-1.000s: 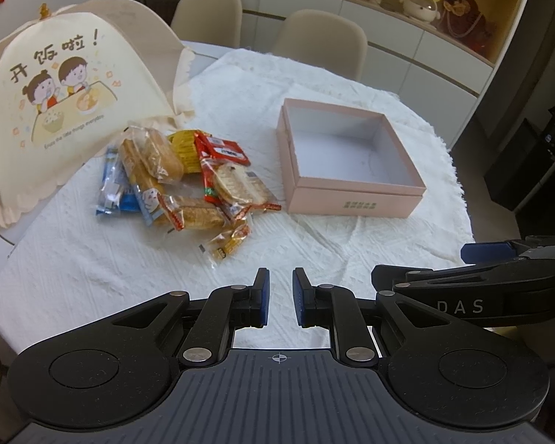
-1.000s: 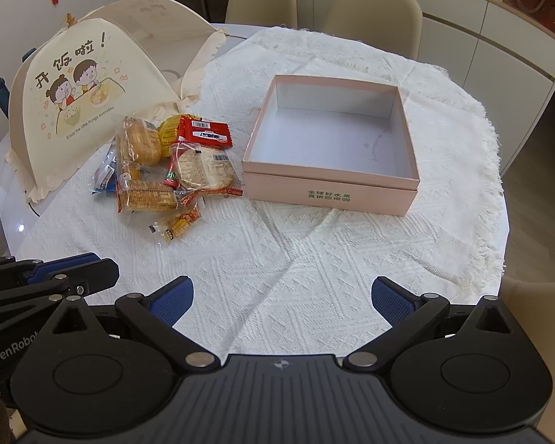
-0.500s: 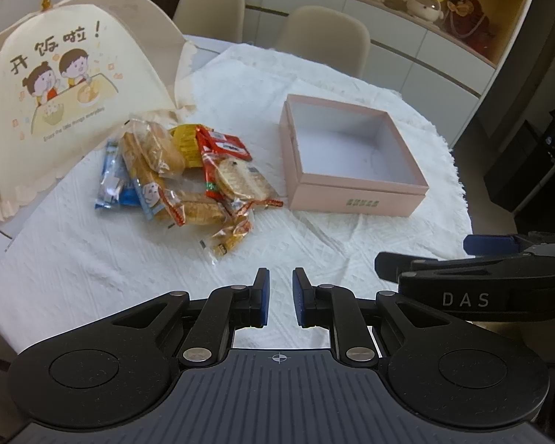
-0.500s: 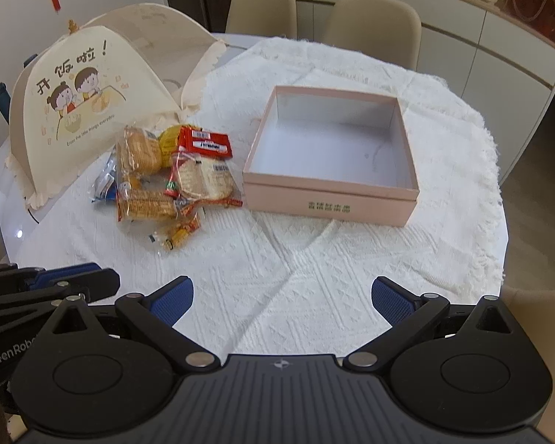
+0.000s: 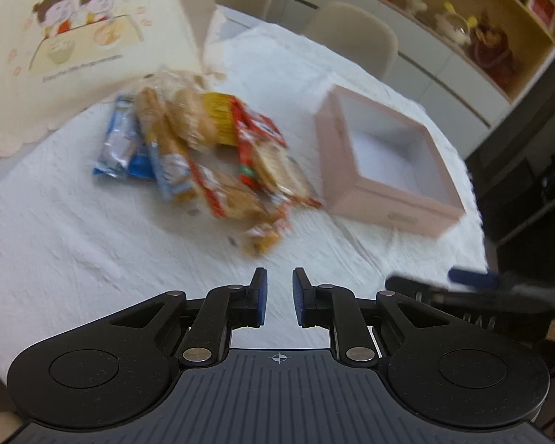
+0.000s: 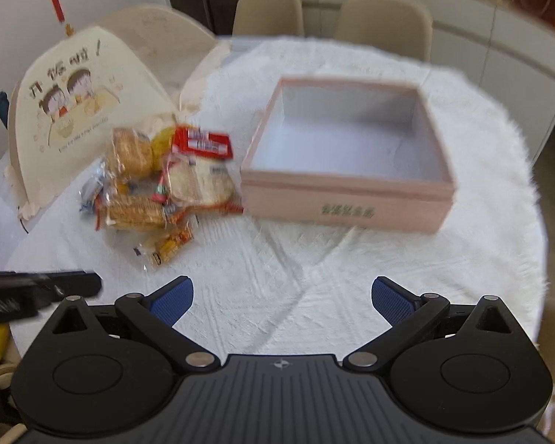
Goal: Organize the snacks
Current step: 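Grasp the wafer roll pack with the left gripper while the right gripper grasps a small yellow snack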
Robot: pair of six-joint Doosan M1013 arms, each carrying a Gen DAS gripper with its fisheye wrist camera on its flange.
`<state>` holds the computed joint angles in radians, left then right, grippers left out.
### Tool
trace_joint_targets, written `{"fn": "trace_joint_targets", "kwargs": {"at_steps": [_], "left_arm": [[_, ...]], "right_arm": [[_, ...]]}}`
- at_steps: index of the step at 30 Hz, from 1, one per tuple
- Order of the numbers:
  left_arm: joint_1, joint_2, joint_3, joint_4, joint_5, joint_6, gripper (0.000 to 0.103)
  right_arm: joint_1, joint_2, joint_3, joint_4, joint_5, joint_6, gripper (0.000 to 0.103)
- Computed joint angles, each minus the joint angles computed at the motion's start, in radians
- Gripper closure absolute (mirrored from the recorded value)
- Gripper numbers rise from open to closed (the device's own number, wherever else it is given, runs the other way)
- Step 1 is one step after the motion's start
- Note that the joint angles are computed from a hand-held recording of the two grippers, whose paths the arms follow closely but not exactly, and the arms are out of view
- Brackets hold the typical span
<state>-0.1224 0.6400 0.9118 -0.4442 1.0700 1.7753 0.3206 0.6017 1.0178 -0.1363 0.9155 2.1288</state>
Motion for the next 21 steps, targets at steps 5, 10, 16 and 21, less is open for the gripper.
{"fn": "trace_joint_targets", "kwargs": {"at_steps": [5,10,16,21], "left_arm": [[0.033,0.065,-0.097,-0.038,0.013,-0.056,0.084],[0.035,0.147,-0.257,-0.071,0.019,-0.024,0.084],[0.011,0.349,-0.618,0.001,0.251,-0.004,0.084],[-0.001,0.325,-0.553,0.047,0.321,0.15,0.081]], "right_arm": [[-0.009,0.074,-0.095,0.048,0.04,-0.12,0.0],[-0.014,0.135,-0.176,-0.029,0.052,-0.118,0.001],[-0.055,0.213,-0.302,0.093,0.045,-0.11,0.001],[-0.066,0.258,-0.387,0.166,0.126,-0.137,0.001]]}}
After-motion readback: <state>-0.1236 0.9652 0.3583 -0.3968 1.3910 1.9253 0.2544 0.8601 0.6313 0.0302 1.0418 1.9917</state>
